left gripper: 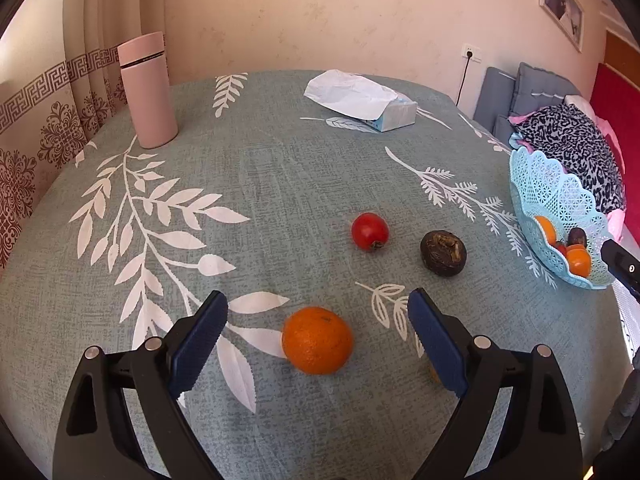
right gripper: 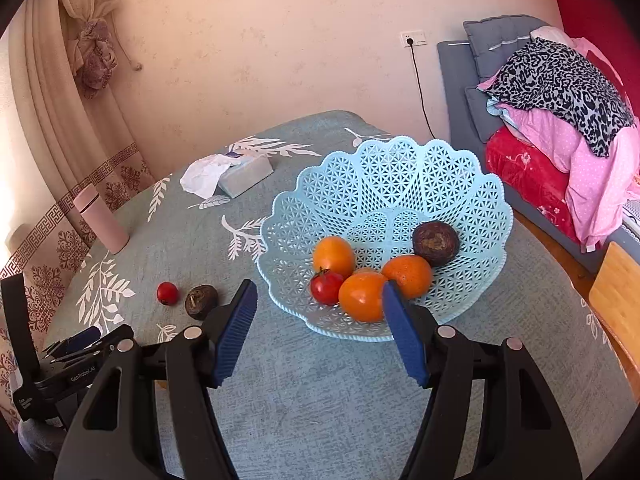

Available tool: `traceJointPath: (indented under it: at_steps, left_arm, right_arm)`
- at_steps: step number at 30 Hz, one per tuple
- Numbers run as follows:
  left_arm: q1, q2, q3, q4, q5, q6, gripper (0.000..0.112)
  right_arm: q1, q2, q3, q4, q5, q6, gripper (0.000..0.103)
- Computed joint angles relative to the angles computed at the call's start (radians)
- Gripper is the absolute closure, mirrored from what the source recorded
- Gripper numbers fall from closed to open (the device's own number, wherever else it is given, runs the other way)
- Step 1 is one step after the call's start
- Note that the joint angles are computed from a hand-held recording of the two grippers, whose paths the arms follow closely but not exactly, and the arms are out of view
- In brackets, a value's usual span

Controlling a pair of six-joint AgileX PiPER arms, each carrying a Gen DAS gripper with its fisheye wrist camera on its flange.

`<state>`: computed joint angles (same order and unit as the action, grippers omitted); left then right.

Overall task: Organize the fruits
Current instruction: 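Move the left tool to a large orange while the right tool approaches a small tan fruit, then close the left tool on the orange while the right tool grasps the tan fruit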

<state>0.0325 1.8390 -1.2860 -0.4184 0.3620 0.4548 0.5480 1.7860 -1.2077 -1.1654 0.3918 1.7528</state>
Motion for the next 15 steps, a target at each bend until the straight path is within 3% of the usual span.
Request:
traceJointPath:
  at_steps: [4,11,15]
  left_arm:
    - [0.024,0.022,-0.009,-0.028,0.026,0.017,0.025]
    - [0.033,0.055,-0.023,-0.041,0.066,0.023,0.053]
    - [0.053,0.044,-0.008,-0.192,0.09,0.17,0.074]
  right_arm:
    - [0.028,0.032,-0.044,0.07,-0.004,-0.095,0.036]
    - [0.069,0.102,-0.133,0.235,-0.014,-0.3,0.036]
    - [0.089,0.14,-0.184,0.365,-0.017,-0.461,0.036]
